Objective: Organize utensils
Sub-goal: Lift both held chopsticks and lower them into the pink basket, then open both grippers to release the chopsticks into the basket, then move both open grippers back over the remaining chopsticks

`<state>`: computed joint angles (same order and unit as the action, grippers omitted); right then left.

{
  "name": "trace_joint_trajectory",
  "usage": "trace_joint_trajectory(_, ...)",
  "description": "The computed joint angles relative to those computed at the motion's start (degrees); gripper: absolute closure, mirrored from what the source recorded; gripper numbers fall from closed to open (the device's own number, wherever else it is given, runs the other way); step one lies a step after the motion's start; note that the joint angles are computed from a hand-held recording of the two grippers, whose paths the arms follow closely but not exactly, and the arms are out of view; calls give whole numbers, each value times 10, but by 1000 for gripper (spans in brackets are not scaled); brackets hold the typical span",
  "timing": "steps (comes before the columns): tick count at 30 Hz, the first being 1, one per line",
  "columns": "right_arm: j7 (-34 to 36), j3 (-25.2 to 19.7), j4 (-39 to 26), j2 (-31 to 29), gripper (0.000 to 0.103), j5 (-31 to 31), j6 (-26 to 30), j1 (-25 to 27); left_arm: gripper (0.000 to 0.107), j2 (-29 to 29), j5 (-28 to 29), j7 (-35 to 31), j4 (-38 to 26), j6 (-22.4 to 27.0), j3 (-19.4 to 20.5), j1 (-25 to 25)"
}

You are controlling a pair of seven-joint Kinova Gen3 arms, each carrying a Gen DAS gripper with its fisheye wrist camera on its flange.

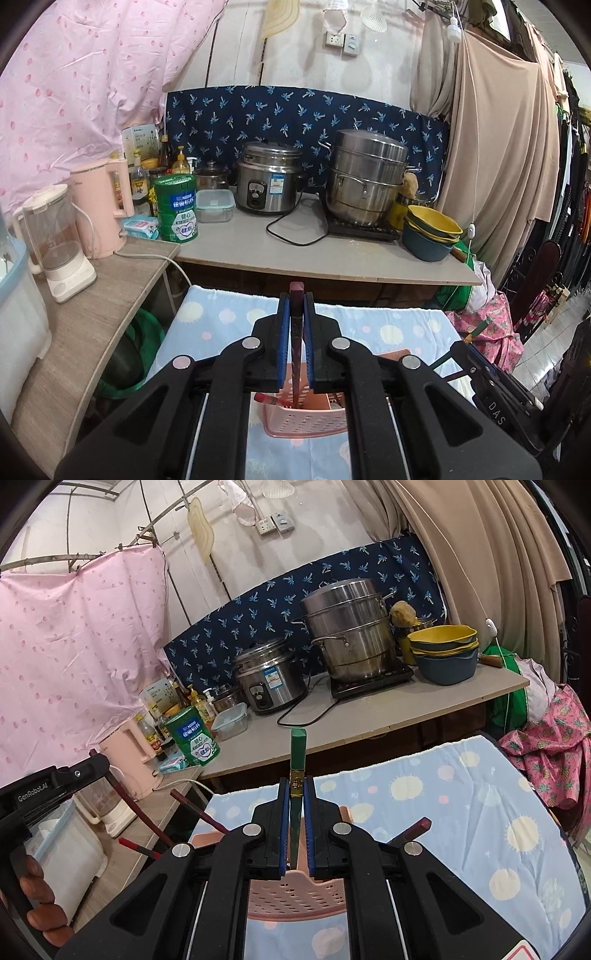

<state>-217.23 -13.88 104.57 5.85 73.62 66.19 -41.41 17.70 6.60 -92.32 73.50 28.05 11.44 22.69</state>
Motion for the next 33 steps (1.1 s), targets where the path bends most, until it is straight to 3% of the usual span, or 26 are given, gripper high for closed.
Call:
trace_joint_trajectory(3, -1, -1, -3, 5, 93, -2, 6, -3, 91, -1, -3, 6, 5, 0, -2, 3)
trace_joint_trajectory(5, -8, -1, -2, 6, 88, 0, 12, -7, 69, -3, -9, 13, 9, -2, -7, 7)
trace_joint_trajectory(13, -23, -7, 0, 5, 75, -3, 42, -23, 66, -21, 6, 6, 36, -7, 1, -11)
trace_joint_trajectory(16, -39, -14, 7, -2, 74, -4, 58, -32, 61, -34, 12, 1, 56, -15, 3, -17)
trace_joint_trajectory(22, -60, -36, 18, -11, 74, -16, 92, -55, 61, -59, 42, -27, 89, -13, 13, -36)
trace_joint_trajectory(33, -118, -77, 33, 4, 74, -72, 141, -134, 54, -123, 150, -128, 200, 12, 16, -75)
